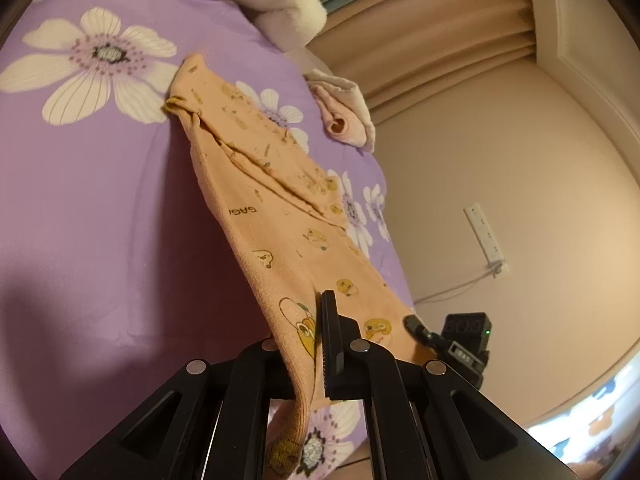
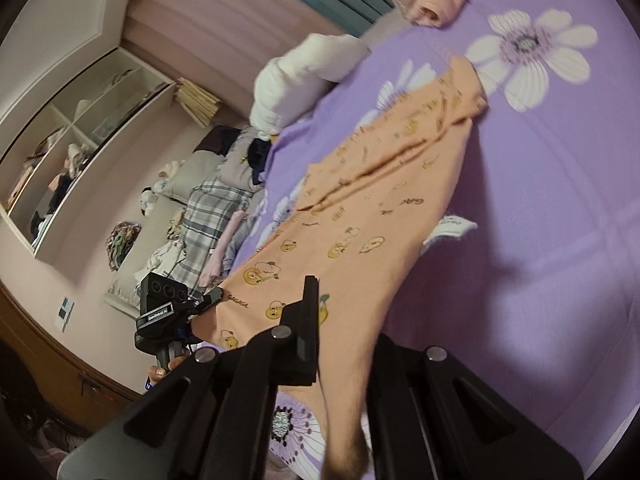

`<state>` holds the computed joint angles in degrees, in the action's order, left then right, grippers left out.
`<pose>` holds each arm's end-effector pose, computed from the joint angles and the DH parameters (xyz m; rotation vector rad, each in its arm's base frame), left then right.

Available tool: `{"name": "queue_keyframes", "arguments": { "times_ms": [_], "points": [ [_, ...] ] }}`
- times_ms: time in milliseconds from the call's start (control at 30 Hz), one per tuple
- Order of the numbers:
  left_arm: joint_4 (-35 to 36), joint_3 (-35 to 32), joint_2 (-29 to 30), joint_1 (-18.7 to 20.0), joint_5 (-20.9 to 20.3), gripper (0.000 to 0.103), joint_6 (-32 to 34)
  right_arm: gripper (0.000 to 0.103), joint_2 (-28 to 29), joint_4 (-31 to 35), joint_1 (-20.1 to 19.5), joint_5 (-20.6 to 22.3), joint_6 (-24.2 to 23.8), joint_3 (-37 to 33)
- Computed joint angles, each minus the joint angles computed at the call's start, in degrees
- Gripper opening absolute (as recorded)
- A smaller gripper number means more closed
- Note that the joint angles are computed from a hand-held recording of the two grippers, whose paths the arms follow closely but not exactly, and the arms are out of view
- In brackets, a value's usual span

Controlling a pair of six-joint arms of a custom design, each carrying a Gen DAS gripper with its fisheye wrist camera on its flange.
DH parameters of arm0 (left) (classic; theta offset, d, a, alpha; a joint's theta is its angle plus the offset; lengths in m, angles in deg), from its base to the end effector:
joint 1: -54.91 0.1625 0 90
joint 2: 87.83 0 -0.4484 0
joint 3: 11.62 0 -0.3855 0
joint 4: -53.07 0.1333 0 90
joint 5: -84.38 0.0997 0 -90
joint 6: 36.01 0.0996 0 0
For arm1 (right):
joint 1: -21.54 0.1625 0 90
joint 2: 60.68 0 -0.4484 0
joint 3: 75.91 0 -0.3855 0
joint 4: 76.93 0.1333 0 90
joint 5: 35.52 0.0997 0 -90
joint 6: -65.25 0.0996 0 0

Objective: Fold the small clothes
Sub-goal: 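Lift the hem with both tools and fold it toward the collar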

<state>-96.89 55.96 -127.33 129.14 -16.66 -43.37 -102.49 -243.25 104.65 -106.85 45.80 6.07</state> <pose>-0.1136 -0.8225 0.2359 -0.2780 -2.7437 0.7180 0.0722 -0.7793 0.1954 -0.4564 2.7718 -0.9965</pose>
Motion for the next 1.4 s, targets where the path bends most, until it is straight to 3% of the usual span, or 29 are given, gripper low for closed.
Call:
{"name": "queue_keyframes", "arguments": {
  "times_ms": [467, 1133, 1267, 1400],
  "points": [
    [-2.6, 4.5, -3.1, -2.3, 2.3, 0.0, 4.0, 0.003, -4.0, -3.5, 0.2, 2.6, -5.2, 5.2],
    [-1.5, 12.8, -9.8, -4.1, 4.0, 0.0, 5.3, 0.003, -11.7, -1.8, 1.3, 5.1, -15.5, 14.3],
    [-0.8, 10.4, -8.4, -3.5, 3.9, 0.0, 3.6, 0.003, -11.0, -2.1, 1.1, 5.4, -14.6, 13.2],
    [1.4, 5.2, -5.7, -2.7, 3.8, 0.0, 1.8, 0.003, -8.7, -2.1, 0.9, 5.2, -10.6, 9.3]
  ]
}}
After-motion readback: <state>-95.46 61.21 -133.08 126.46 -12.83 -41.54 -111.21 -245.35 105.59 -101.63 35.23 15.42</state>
